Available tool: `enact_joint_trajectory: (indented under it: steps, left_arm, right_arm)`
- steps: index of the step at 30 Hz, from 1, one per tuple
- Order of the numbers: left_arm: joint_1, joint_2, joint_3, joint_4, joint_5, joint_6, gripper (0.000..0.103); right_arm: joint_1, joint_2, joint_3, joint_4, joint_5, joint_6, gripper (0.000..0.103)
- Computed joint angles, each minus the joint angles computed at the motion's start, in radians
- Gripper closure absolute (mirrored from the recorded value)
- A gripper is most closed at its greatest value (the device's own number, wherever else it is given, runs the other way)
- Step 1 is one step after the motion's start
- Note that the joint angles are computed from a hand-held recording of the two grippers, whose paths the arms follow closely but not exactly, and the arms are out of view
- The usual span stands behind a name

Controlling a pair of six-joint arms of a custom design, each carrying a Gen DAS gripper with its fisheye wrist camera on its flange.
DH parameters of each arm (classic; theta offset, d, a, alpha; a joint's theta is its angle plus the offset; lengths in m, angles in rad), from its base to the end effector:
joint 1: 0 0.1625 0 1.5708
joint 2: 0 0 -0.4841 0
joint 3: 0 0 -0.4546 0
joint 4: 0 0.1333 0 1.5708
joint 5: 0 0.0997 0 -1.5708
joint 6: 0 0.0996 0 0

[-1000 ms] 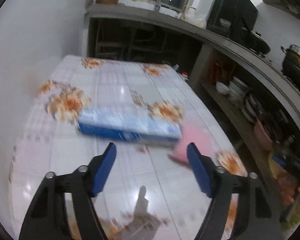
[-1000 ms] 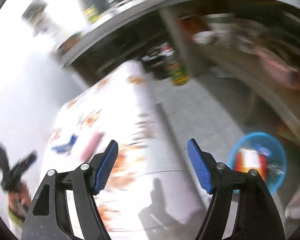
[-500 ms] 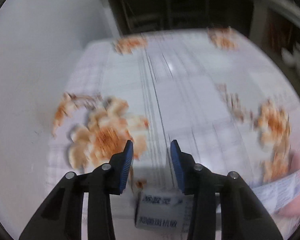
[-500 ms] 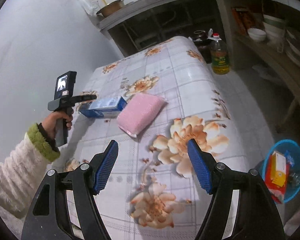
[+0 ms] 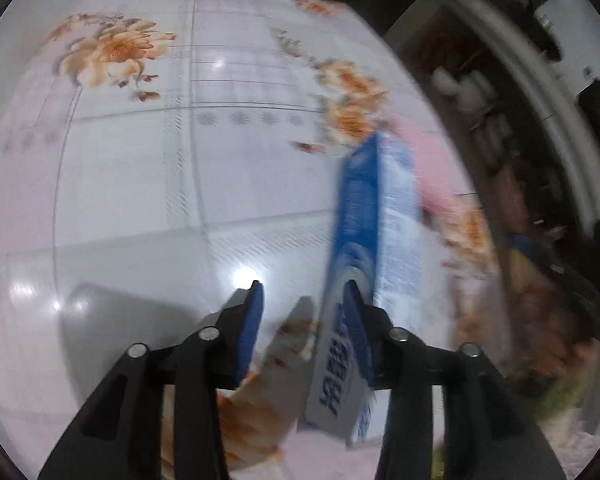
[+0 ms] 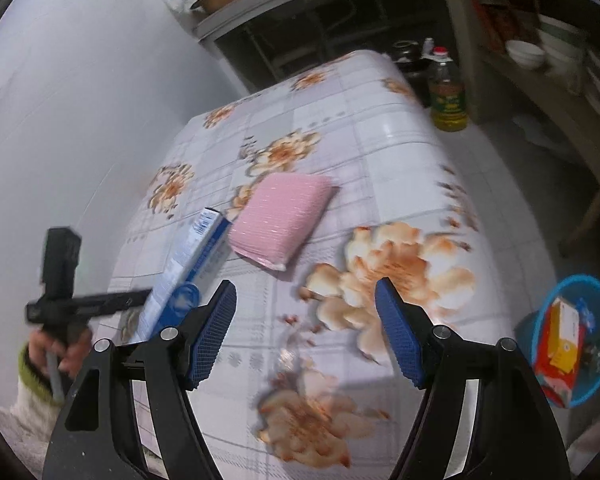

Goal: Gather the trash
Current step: 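Close the left tool on the toothpaste box while the right tool grasps the pink sponge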

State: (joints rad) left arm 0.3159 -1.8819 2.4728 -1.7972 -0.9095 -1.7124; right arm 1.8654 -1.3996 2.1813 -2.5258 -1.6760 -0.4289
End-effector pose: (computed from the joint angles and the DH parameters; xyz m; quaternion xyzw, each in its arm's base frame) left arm -0.2195 -0.2763 0.2611 -0.1536 0.9193 -0.3031 0.1986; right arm 0.2687 -0.4623 0.2389 0.3478 -0.9321 0.0827 0.0581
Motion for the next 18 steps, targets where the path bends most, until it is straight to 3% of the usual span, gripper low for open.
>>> enact_joint_trajectory:
  steps: [2,6,9,13,15,18]
  left_arm:
    - [-0.068,0.011,0.003,0.022,0.041,-0.074,0.050]
    - [-0.128,0.074,-0.015,0.033,0.093,-0.109,0.041]
    - [-0.130,0.137,-0.046,0.073,0.120,-0.095,0.033]
    - [-0.083,0.231,-0.083,0.088,0.089,-0.037,0.033]
    - [-0.077,0.266,-0.090,0.080,0.078,-0.020,0.033]
    - [-0.084,0.280,-0.088,0.070,0.073,-0.031,0.033]
  right_arm:
    - [0.014,0.028,-0.012,-0.004,-0.003,0.011,0.029]
    - [0.049,0.130,-0.066,-0.015,-0.033,0.075,0.027]
    - [0.082,0.216,-0.109,-0.034,-0.089,0.116,0.027]
    - [0.124,0.330,-0.159,-0.093,-0.190,0.167,0.027]
    - [0.135,0.368,-0.178,-0.099,-0.228,0.157,0.026]
    - [0.132,0.375,-0.173,-0.116,-0.213,0.113,0.030]
